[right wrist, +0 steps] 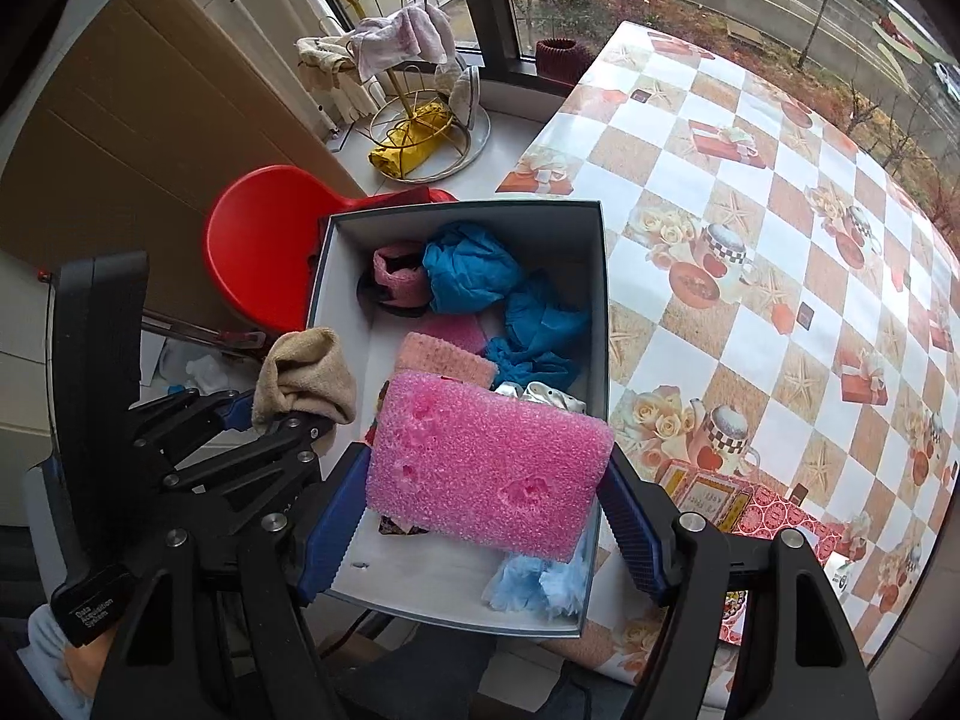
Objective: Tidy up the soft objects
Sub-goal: 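Hold the tan cloth and pink sponge with both tools above the box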
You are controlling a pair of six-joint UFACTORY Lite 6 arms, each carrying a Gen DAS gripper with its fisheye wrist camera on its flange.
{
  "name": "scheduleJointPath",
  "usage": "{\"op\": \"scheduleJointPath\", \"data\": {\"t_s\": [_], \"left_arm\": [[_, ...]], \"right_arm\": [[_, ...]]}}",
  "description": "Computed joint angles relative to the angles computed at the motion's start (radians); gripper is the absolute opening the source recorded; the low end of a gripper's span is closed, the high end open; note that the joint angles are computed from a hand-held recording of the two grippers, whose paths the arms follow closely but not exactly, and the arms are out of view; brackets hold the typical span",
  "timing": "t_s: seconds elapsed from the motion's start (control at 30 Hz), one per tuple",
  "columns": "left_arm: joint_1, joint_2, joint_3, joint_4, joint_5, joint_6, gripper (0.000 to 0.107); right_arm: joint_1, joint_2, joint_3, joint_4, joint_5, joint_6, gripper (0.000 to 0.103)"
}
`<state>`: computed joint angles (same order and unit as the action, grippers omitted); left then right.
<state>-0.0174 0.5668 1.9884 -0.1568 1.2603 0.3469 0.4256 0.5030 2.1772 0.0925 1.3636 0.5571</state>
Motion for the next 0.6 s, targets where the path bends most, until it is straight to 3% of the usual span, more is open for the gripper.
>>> {"op": "scheduleJointPath", "data": {"t_s": [0.6], "left_arm": [[-0.017, 0.008, -0.02, 0.024, -0.016, -0.007, 0.03]], "right_arm": [[-0.024, 0.016, 0.004, 0.007, -0.005, -0.017, 0.076]]}}
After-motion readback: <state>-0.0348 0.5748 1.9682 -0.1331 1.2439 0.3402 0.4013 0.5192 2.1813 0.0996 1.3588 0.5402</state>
